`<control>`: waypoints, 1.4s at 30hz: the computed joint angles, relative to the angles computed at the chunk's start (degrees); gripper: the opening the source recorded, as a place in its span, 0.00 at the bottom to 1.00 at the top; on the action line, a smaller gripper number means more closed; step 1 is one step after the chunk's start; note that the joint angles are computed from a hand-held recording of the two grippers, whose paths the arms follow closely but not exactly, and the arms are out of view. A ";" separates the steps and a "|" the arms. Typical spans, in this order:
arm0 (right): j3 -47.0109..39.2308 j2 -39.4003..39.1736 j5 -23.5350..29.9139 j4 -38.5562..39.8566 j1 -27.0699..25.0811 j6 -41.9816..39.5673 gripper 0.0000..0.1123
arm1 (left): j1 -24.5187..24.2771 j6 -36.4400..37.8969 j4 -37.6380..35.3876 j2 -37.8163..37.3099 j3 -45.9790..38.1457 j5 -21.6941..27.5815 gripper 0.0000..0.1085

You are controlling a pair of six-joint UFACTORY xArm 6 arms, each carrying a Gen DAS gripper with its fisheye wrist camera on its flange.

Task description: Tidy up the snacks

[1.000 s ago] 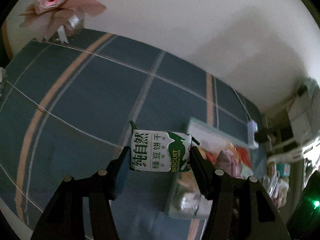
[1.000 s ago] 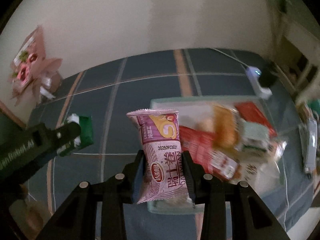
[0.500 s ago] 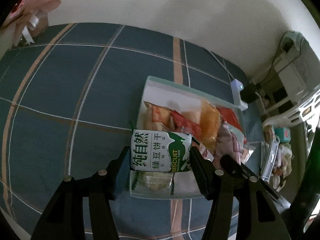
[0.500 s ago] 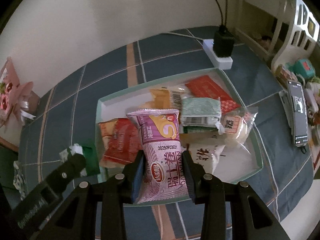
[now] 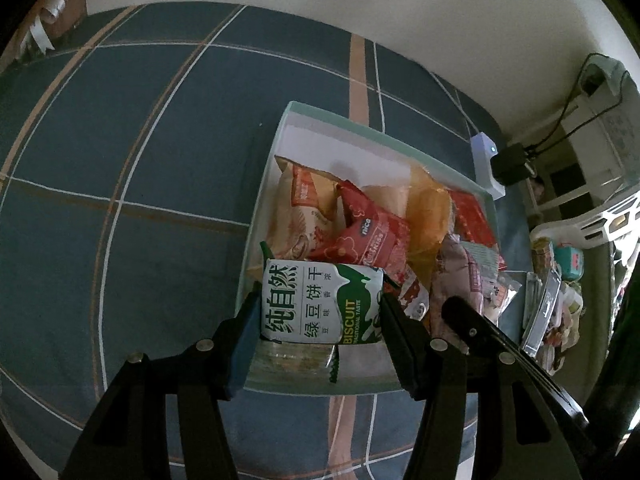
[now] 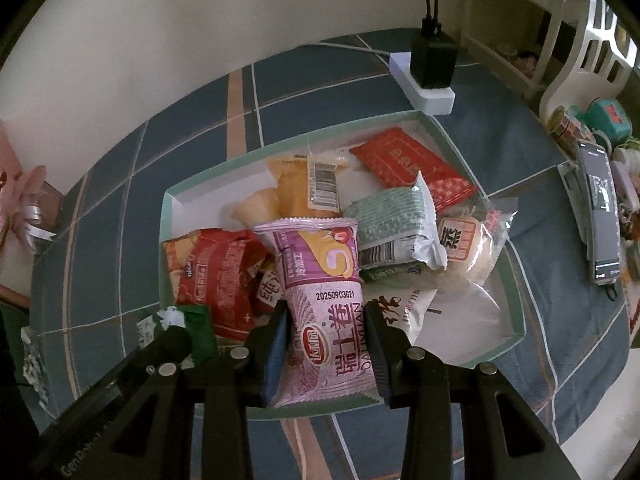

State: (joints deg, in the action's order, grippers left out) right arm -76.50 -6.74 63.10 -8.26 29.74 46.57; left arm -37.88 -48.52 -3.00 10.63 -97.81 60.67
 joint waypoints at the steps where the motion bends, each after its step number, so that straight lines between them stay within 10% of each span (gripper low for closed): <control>1: 0.02 0.12 -0.09 0.16 -0.10 -0.23 0.35 | 0.08 0.16 -0.27 -0.08 0.18 -0.10 0.56; 19: 0.09 1.37 0.79 2.17 -0.64 -0.54 0.36 | 1.25 2.18 -7.18 -0.19 2.82 -4.18 0.57; 25: -0.52 1.55 1.92 1.80 -0.50 0.01 0.55 | 1.51 1.65 -6.12 -1.56 2.87 -2.76 0.64; 42: -2.46 1.75 4.26 -1.87 3.31 1.49 0.68 | -0.82 -4.46 21.48 -2.98 -1.46 16.91 0.67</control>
